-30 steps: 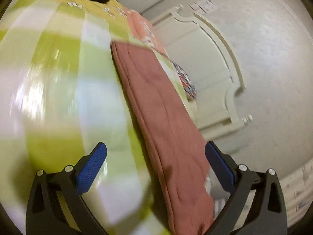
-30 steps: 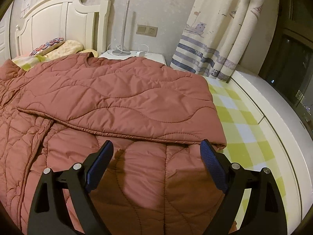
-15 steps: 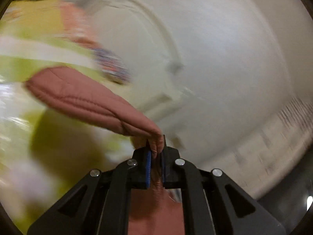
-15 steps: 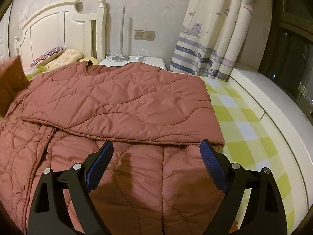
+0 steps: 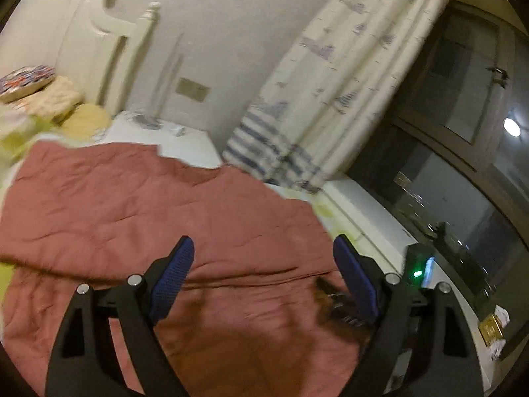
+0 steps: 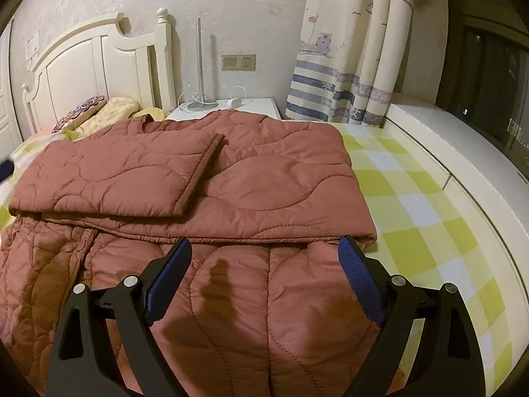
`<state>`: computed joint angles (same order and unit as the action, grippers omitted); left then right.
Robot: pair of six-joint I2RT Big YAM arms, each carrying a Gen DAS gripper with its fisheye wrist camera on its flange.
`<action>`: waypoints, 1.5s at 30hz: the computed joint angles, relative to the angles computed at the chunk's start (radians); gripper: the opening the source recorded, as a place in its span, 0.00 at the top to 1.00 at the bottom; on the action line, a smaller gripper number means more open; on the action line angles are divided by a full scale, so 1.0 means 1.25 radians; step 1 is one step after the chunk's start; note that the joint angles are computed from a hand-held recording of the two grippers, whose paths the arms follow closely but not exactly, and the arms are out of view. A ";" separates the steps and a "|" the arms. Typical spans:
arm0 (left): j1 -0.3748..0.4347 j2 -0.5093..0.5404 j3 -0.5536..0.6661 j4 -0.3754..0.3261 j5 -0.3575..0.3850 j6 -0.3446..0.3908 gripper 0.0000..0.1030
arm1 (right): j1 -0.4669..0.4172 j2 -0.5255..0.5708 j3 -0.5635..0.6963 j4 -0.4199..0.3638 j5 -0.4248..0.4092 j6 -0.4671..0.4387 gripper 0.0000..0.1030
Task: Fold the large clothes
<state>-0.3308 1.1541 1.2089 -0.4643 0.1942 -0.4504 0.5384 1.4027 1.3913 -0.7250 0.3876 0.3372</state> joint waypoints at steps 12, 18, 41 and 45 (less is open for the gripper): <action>0.225 -0.088 -0.116 -0.033 -0.189 -0.237 0.17 | 0.004 0.002 0.003 -0.002 0.014 -0.008 0.16; 0.185 -0.028 -0.068 -0.099 -0.195 -0.159 0.17 | -0.015 -0.018 -0.017 0.027 -0.059 0.009 0.18; 0.214 0.040 0.068 -0.167 -0.122 -0.059 0.16 | 0.050 0.141 0.163 -0.064 -0.026 -0.013 0.42; 0.192 0.140 0.119 -0.270 -0.133 0.032 0.16 | 0.050 0.136 0.156 -0.057 -0.023 -0.014 0.42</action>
<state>-0.0908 1.3290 1.3572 -0.8023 0.0274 -0.4108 0.6014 1.5732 1.5866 -0.7967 0.3587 0.3194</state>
